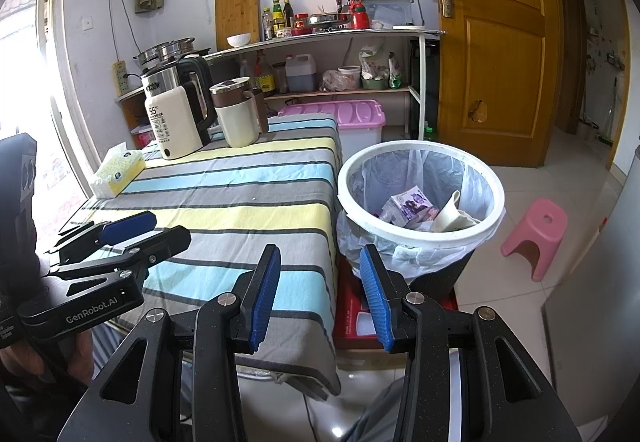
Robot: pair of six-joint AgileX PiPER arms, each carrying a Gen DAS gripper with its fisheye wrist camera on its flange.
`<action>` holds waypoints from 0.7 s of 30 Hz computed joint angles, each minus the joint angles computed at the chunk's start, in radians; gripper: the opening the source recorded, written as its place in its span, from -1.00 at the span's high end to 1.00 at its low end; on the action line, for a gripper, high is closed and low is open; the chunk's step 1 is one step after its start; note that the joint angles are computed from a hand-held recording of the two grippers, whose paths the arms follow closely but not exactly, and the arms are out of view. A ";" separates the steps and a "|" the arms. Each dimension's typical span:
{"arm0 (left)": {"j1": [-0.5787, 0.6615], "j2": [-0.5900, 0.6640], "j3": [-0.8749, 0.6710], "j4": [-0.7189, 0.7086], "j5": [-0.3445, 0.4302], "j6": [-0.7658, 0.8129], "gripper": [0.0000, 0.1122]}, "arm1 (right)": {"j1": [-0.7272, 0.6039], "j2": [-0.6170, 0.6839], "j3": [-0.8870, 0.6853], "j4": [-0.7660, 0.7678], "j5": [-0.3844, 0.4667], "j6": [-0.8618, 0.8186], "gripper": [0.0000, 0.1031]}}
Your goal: Collect trash
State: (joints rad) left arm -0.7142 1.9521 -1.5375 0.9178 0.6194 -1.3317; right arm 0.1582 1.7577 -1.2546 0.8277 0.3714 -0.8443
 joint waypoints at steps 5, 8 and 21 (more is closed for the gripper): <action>-0.007 0.005 -0.010 -0.006 0.020 0.006 -0.01 | 0.001 0.000 0.000 -0.003 -0.001 0.003 0.18; -0.011 0.007 -0.014 -0.005 0.023 0.005 -0.01 | 0.001 -0.001 0.001 0.000 -0.002 -0.001 0.18; -0.031 0.011 -0.018 0.039 0.039 -0.007 -0.01 | -0.001 0.000 0.002 0.005 -0.002 -0.007 0.17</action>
State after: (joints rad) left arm -0.7452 1.9627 -1.5553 0.9564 0.6579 -1.3389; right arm 0.1575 1.7574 -1.2526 0.8330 0.3699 -0.8510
